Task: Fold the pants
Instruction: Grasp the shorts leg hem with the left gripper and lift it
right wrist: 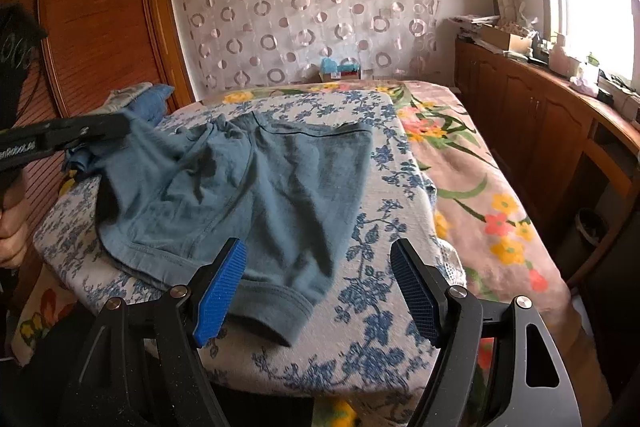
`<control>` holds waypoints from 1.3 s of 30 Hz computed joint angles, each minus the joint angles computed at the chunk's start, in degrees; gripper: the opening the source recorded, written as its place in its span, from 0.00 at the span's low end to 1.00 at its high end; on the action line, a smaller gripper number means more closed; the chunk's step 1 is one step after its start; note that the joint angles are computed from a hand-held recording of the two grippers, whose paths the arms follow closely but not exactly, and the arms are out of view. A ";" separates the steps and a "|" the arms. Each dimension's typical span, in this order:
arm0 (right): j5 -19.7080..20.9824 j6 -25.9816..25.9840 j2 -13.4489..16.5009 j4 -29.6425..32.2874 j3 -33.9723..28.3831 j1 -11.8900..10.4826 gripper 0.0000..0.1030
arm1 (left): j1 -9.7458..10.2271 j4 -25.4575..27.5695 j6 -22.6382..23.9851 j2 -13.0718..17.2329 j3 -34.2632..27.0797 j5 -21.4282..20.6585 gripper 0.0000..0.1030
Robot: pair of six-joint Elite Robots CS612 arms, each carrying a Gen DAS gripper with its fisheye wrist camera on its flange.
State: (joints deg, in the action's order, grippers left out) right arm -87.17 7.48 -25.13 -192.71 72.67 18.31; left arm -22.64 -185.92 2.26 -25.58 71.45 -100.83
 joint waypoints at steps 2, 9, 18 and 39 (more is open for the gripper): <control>0.25 0.25 -0.17 -0.89 0.74 -0.09 0.74 | -0.49 0.57 0.29 0.28 -0.84 -0.38 0.08; -0.76 0.70 -0.17 -2.64 1.45 0.33 0.74 | -1.25 -0.86 0.03 -0.72 0.38 0.56 0.08; -1.77 0.95 0.17 -2.42 0.12 1.02 0.74 | 0.09 -3.00 -0.98 -1.58 2.58 -0.53 0.46; 4.04 -2.96 3.70 6.41 -6.72 1.76 0.46 | 3.30 -3.72 -5.54 1.67 4.61 4.76 0.49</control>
State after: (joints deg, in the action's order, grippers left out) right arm -83.13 4.53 -21.43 -186.29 65.95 20.07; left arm -19.34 -189.65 -3.27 -23.91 76.07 -96.06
